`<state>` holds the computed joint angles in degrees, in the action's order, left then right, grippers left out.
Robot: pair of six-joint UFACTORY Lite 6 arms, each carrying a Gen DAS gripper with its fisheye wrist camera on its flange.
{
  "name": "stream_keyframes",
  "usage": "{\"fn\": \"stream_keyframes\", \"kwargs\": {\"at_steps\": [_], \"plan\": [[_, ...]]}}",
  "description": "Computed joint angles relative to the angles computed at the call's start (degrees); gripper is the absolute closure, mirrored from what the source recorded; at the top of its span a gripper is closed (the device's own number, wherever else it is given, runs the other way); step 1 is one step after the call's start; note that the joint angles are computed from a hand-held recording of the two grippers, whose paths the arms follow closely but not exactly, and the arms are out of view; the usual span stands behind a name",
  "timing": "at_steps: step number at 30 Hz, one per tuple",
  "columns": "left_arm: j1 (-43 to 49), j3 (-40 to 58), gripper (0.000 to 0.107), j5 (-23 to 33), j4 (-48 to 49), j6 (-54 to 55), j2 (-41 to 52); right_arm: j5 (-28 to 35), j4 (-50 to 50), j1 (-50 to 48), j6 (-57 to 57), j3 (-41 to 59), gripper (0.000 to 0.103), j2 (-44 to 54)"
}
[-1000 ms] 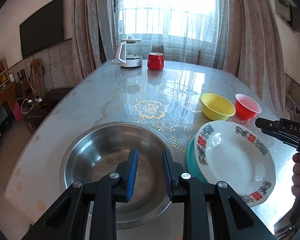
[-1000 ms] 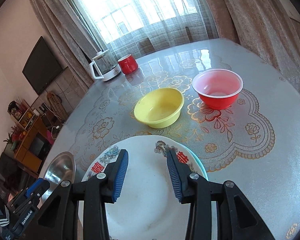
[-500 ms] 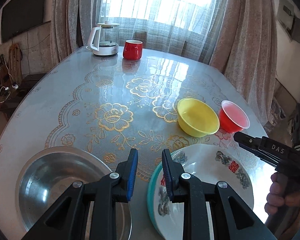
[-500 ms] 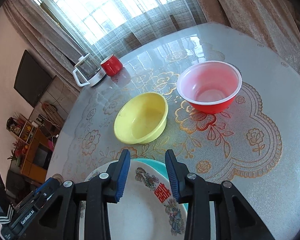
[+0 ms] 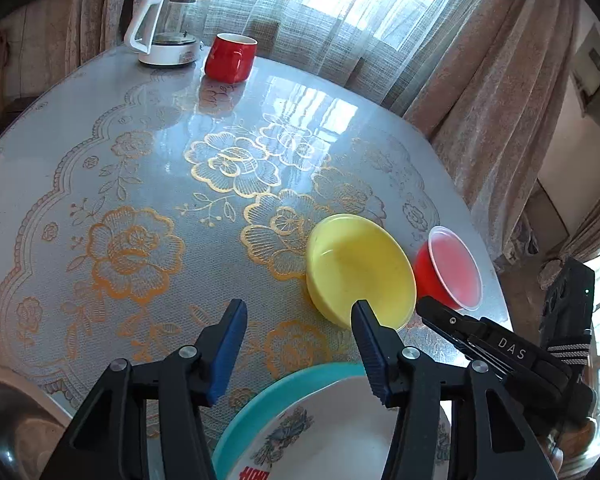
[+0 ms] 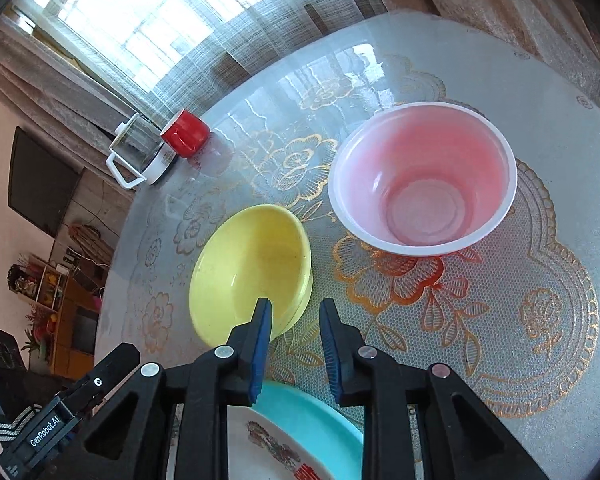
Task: Organize plates and bowls
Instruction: 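Grasp the rim of the yellow bowl with the left gripper, then lift the yellow bowl with the left gripper over the steel bowl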
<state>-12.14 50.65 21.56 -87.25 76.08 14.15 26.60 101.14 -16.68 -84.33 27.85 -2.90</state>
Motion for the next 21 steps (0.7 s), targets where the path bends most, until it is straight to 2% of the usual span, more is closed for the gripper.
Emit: {"fn": "stream_keyframes", "kwargs": {"at_steps": [5,6,8,9,13,15,17,21], "plan": [[-1.7,10.4,0.056,-1.5,10.6,-14.4,9.5,-1.4,1.1,0.4,0.4,3.7,0.078,4.9],[-1.6,12.5,0.061,-0.9,13.3,-17.5,11.3,-0.8,0.8,0.3,0.4,4.3,0.079,5.7],[-1.9,15.7,0.066,-0.7,18.0,-22.2,14.2,-0.8,1.1,0.8,-0.5,5.2,0.084,6.8],[-2.1,16.1,0.070,-1.6,18.1,-22.5,14.9,-1.8,1.9,1.4,-1.5,5.4,0.088,7.0],[-2.3,19.5,0.073,0.4,16.2,-20.8,19.4,-0.4,3.6,0.7,-4.0,6.3,0.093,9.3],[-1.9,19.8,0.091,3.4,12.1,-15.9,20.5,0.8,3.6,0.3,-3.9,6.5,0.093,10.0],[-2.5,19.0,0.096,3.2,10.7,-13.9,19.8,0.4,3.1,0.5,-3.6,6.2,0.093,9.5],[-4.0,17.6,0.096,0.5,11.5,-14.3,18.3,-0.5,2.9,1.0,-4.2,6.0,0.094,8.9]]}}
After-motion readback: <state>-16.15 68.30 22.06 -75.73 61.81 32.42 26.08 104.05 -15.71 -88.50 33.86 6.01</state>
